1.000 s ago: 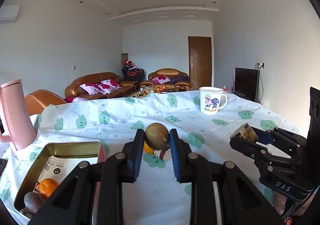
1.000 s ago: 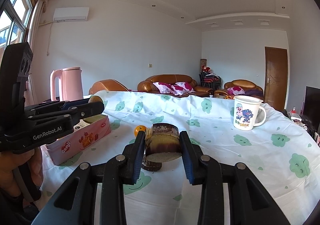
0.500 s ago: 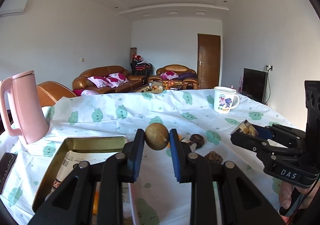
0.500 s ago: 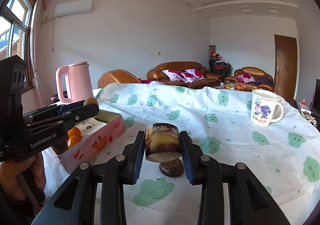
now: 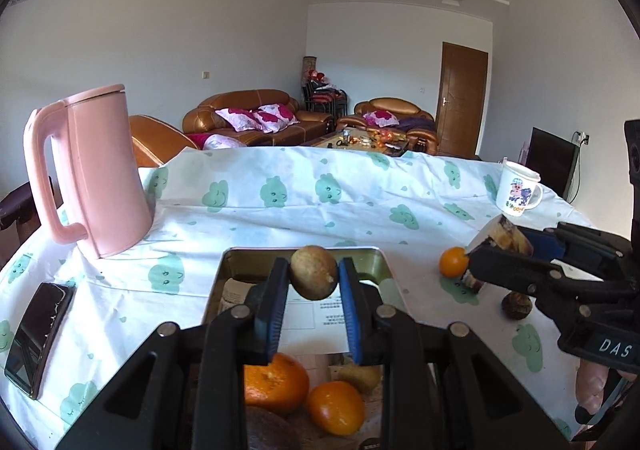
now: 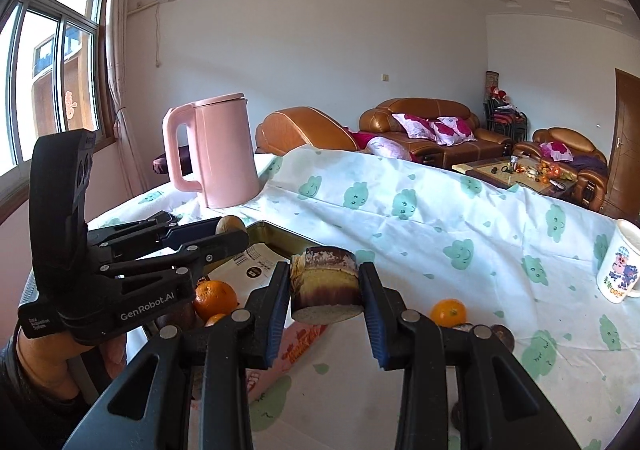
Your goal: Organize fruits
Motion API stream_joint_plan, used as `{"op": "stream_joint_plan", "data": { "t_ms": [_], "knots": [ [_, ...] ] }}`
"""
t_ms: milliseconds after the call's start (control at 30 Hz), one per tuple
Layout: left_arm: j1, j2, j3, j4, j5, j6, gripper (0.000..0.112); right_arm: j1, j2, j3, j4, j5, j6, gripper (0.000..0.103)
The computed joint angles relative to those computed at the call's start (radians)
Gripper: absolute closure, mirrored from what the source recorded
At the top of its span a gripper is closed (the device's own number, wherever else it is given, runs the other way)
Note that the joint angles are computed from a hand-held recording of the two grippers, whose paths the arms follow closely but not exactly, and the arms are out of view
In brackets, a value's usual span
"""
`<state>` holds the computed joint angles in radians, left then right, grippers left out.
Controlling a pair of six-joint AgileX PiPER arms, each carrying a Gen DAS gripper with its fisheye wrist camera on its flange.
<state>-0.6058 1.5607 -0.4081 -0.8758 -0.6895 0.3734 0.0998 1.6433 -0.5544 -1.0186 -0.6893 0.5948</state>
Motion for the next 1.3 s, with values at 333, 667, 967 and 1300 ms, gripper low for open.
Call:
{"op": "stream_joint_plan", "data": {
  "t_ms": [333, 667, 967, 1300],
  "knots": [
    [0.152, 0.037, -0.019, 0.136, 0.116, -0.059, 0.085, 0.178, 0.143, -0.122, 0.110, 0.137, -0.020, 0.066],
    [0.168, 0.067, -0.053, 0.090, 0.174, 0.012, 0.085, 0.237, 0.202, -0.187, 0.092, 0.232, 0.012, 0.066],
    [0.174, 0.067, -0.065, 0.054, 0.203, 0.060, 0.085, 0.273, 0.228, -0.192, 0.165, 0.258, -0.054, 0.066],
    [0.166, 0.071, -0.061, 0.053, 0.186, 0.049, 0.084, 0.283, 0.232, -0.196, 0.168, 0.264, -0.043, 0.066]
  ]
}}
